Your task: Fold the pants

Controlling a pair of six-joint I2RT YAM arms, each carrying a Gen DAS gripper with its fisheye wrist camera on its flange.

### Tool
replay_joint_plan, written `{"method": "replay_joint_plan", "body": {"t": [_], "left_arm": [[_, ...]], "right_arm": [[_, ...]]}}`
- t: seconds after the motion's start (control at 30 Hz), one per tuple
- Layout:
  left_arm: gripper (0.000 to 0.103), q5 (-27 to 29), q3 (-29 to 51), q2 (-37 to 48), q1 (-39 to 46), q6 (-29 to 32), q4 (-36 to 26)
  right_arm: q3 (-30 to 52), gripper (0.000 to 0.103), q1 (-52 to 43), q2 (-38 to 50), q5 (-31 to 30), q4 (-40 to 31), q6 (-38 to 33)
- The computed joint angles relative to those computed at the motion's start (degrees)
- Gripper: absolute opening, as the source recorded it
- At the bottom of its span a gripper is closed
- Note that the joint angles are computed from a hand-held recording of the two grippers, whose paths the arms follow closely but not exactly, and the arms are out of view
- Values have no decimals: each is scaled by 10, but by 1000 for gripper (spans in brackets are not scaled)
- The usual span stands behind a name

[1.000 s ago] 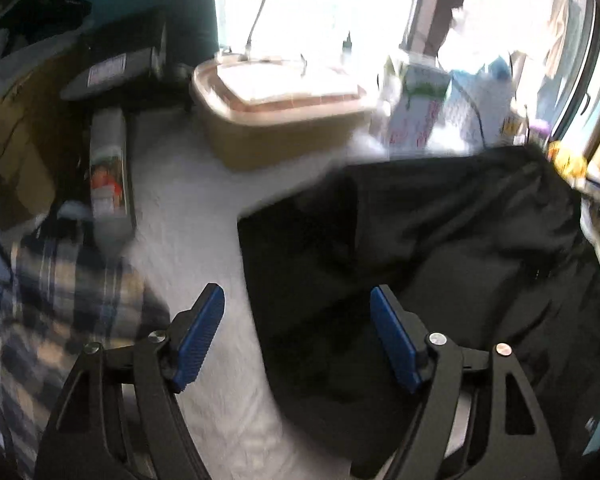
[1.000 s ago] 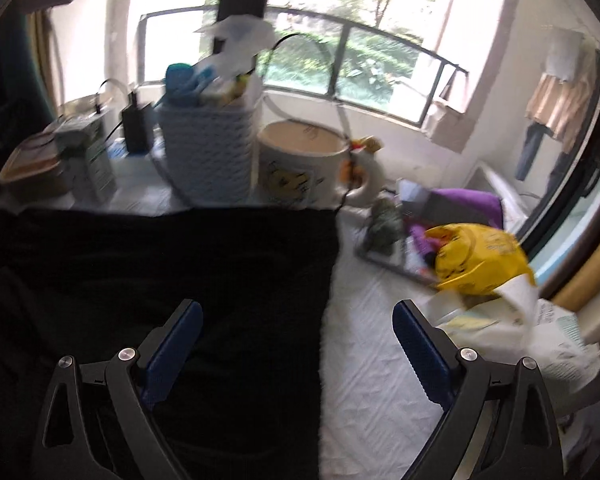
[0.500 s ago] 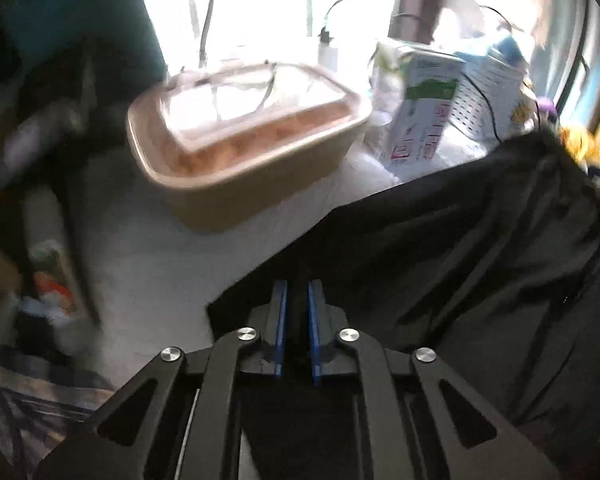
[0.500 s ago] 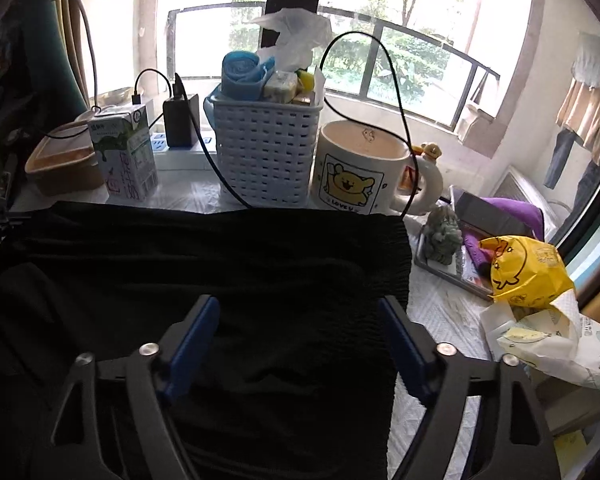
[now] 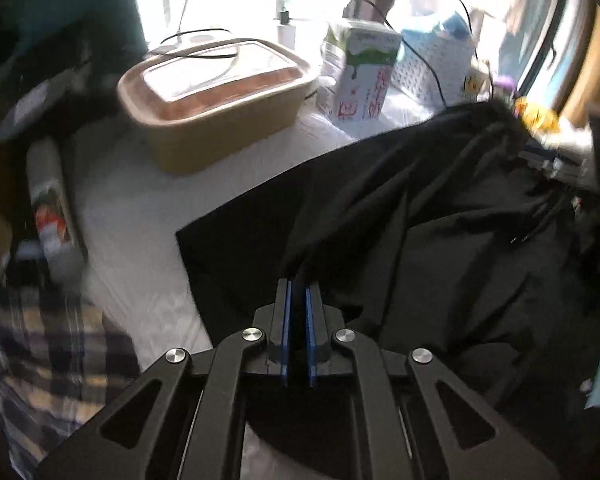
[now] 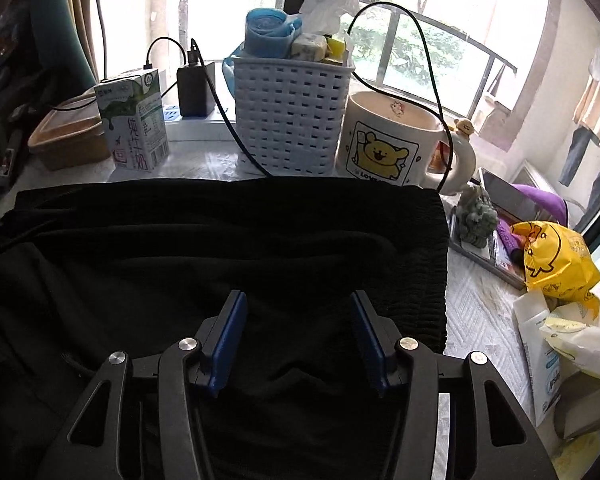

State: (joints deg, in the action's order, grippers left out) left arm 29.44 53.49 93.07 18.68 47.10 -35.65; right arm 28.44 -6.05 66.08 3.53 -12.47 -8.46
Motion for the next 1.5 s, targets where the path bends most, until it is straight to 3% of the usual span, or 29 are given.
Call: {"method": "replay_joint_plan", "body": {"t": [0.17,0.37,0.5,0.67,0.83,0.9,1.03,1.33,1.5], "left_arm": [[20,7,40,26,8,-63,9],[21,6,92,91,-15,-137,8],[23,0,84,102,-25,-138,2],[63,-37,17,49,-67,-135,63],[68,-103,-68,4,-116,-126,183],[64,-93,-71,10,-113,-132,198],[2,-77,-66,11,-117,-124,194],[1,-81,-69,-5,-123,-139,266],[1,-112,-56,-10,-151,-159,307]], "right_arm": [[-3,55,-3,-13,-2,-6,4],[-14,55,1,-23,0,-2,6],[-24,55,-8,-38,-4,-4,2],[-29,55,-17,-32,-10,5,-2],[-34,55,-19,-38,-14,7,-2],[-38,55,-26,-44,-21,6,-5],[-43,55,-38,-51,-34,4,-8],[-45,55,-53,-54,-54,7,-10],[-41,55,-59,-48,-55,16,-4]]}}
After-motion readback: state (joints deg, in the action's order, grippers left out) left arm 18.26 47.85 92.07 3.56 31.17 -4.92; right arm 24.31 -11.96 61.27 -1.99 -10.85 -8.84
